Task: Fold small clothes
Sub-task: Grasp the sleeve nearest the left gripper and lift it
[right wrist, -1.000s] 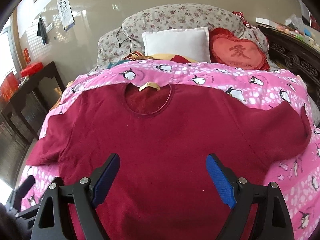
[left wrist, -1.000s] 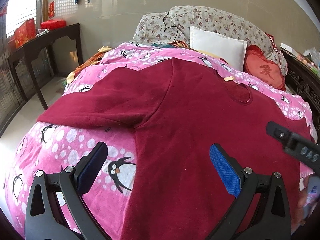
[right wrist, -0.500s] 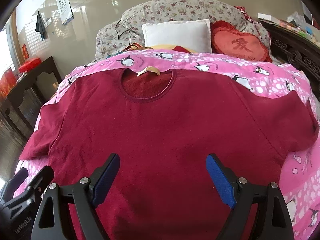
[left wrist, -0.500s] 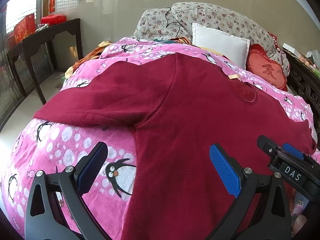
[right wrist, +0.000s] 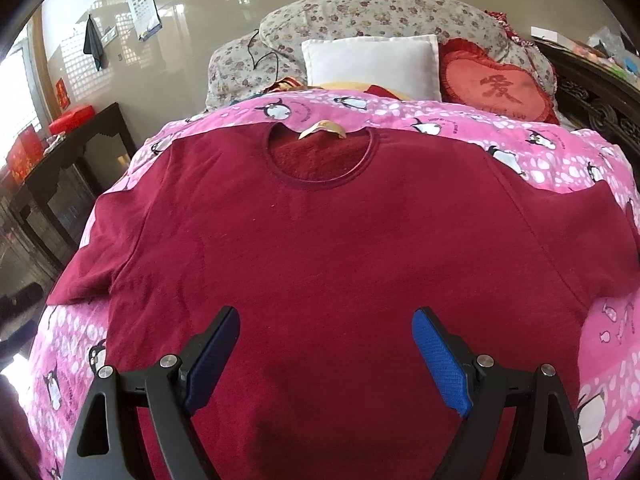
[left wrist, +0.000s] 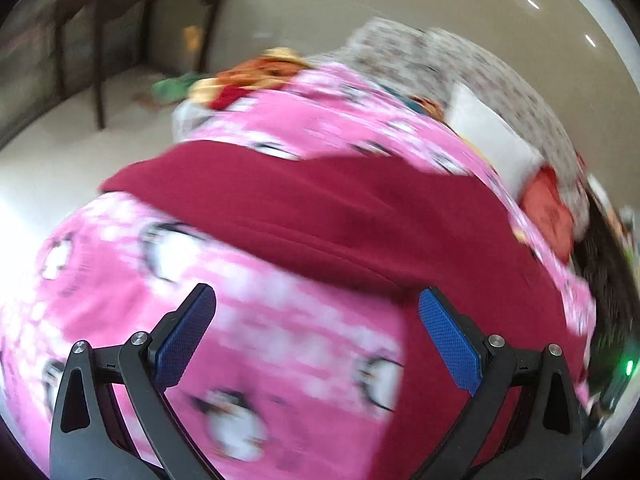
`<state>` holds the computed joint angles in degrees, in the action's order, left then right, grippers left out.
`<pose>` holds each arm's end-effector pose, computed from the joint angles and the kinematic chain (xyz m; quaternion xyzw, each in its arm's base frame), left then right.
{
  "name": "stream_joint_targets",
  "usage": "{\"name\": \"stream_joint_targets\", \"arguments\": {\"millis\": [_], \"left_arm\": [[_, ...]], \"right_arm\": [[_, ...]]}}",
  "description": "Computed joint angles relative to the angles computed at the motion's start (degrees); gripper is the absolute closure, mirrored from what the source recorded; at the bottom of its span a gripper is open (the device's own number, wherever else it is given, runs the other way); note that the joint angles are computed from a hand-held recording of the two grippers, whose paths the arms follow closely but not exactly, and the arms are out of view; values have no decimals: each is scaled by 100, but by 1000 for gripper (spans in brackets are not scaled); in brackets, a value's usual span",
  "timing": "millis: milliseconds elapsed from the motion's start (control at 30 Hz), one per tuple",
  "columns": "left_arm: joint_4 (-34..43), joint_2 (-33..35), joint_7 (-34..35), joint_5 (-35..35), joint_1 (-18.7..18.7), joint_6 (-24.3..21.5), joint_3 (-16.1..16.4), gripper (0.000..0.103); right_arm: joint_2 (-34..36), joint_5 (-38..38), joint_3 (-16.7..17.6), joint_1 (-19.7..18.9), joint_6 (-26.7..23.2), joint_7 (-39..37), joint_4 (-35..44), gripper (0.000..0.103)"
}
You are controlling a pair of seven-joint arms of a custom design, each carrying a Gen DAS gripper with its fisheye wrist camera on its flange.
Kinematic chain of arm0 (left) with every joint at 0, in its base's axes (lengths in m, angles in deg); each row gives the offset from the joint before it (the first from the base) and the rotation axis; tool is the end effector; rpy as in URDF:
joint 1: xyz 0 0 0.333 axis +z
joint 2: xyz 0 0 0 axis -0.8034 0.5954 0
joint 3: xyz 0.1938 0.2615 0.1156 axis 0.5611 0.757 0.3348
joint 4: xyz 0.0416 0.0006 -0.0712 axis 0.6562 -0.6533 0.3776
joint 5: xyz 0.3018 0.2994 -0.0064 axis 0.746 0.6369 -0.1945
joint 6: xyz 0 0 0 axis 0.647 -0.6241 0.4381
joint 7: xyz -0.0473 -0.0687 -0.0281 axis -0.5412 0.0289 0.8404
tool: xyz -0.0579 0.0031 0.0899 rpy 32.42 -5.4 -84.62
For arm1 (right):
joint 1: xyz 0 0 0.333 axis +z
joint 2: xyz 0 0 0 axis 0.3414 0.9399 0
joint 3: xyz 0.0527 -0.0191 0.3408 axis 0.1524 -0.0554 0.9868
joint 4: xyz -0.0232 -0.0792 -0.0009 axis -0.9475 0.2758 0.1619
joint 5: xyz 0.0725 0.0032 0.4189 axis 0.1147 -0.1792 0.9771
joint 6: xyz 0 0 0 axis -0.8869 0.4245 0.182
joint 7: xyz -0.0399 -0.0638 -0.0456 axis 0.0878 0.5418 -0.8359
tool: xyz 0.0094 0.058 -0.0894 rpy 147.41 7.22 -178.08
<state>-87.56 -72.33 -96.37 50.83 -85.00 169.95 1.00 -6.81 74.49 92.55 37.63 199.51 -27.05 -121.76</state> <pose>0.3660 -0.4299 0.4525 -0.9073 0.2061 -0.2575 0.2607 0.5507 0.1675 0.4054 -0.7564 0.5240 -0.1579 0.3584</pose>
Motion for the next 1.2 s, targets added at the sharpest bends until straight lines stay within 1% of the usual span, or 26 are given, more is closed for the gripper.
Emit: {"name": "stream_joint_targets", "arguments": {"millis": [33, 100, 167, 200, 267, 300, 333, 400, 533, 567, 600, 633, 667, 700, 733, 767, 800, 833, 867, 900, 967, 1033, 1100, 1133, 1167, 1200], "left_arm": [[-219, -197, -171, -87, 3, -20, 7, 4], [-844, -707, -623, -248, 80, 300, 54, 5], [-1426, -1129, -1122, -268, 199, 871, 89, 10], [-1771, -1346, -1482, -188, 289, 1308, 114, 10], [-2142, -1543, -2006, 27, 487, 1836, 78, 10], [-2236, -1597, -2104, 99, 561, 1976, 56, 10], [-2316, -1648, -2209, 199, 642, 2074, 30, 10], [-2417, -1764, -2443, 384, 778, 2065, -59, 10], [-2727, -2025, -2914, 759, 1076, 2328, -56, 10], [-2786, -2073, -3072, 891, 1160, 2356, -78, 12], [-2833, -2098, -3149, 996, 1220, 2387, -82, 19], [-2875, -2114, -3198, 1100, 1274, 2414, -81, 46], [-2941, -2126, -3230, 1198, 1320, 2571, -27, 80], [-3031, -2145, -3301, 1292, 1368, 2828, 45, 91], [-3084, -2163, -3415, 1354, 1419, 2982, 60, 91], [-3041, -2200, -3298, 1228, 1388, 2819, 8, 91], [-2907, -2193, -2942, 1002, 1313, 2533, -22, 91], [-2676, -2166, -2495, 816, 1233, 2122, -91, 93], [-2487, -2105, -2227, 800, 1215, 1880, -142, 93], [-2138, -1992, -1796, 847, 1191, 1533, -222, 93], [-1442, -1680, -1178, 1180, 1183, 1105, -349, 93], [-675, -1200, -594, 1607, 1147, 811, -427, 93], [87, -626, -106, 2159, 1049, 698, -442, 93], [511, -262, 172, 2443, 983, 794, -417, 93], [1004, 198, 493, 2714, 908, 1001, -376, 93], [1305, 499, 656, 2858, 837, 1188, -309, 93]], "right_arm": [[5, 30, 6, 3, -15, -13, 11, 16], [5, 93, 15, 7, -53, -53, 21, 16], [1, 162, 26, 17, -96, -117, 27, 16], [-10, 174, 28, 24, -116, -132, 18, 16], [-11, 140, 29, 45, -117, -122, 8, 16], [-12, 126, 31, 54, -115, -115, 5, 16], [-13, 129, 31, 58, -121, -129, 7, 16], [-15, 176, 37, 68, -118, -194, 12, 16], [5, 150, 24, 70, -161, -204, 23, 16], [9, 125, 19, 66, -182, -172, 27, 16], [20, 102, 14, 61, -194, -140, 34, 16], [31, 82, 5, 50, -232, -102, 46, 16], [39, 72, -1, 38, -265, -69, 54, 16], [51, 83, -3, 27, -292, -56, 67, 16], [66, 128, 1, 18, -309, -68, 85, 16], [67, 144, 2, 9, -331, -65, 89, 16], [58, 188, 4, -1, -358, -94, 90, 16], [47, 239, 6, -8, -372, -143, 92, 16], [34, 304, 9, -12, -382, -207, 98, 16], [12, 377, 9, -16, -399, -278, 102, 16], [-47, 492, -12, -29, -455, -370, 113, 16], [-152, 679, -62, -62, -538, -514, 111, 16], [-268, 807, -131, -98, -578, -591, 100, 16], [-347, 834, -187, -136, -612, -586, 93, 16], [-413, 890, -239, -169, -639, -608, 93, 16], [-471, 1006, -291, -200, -644, -685, 105, 16]]}}
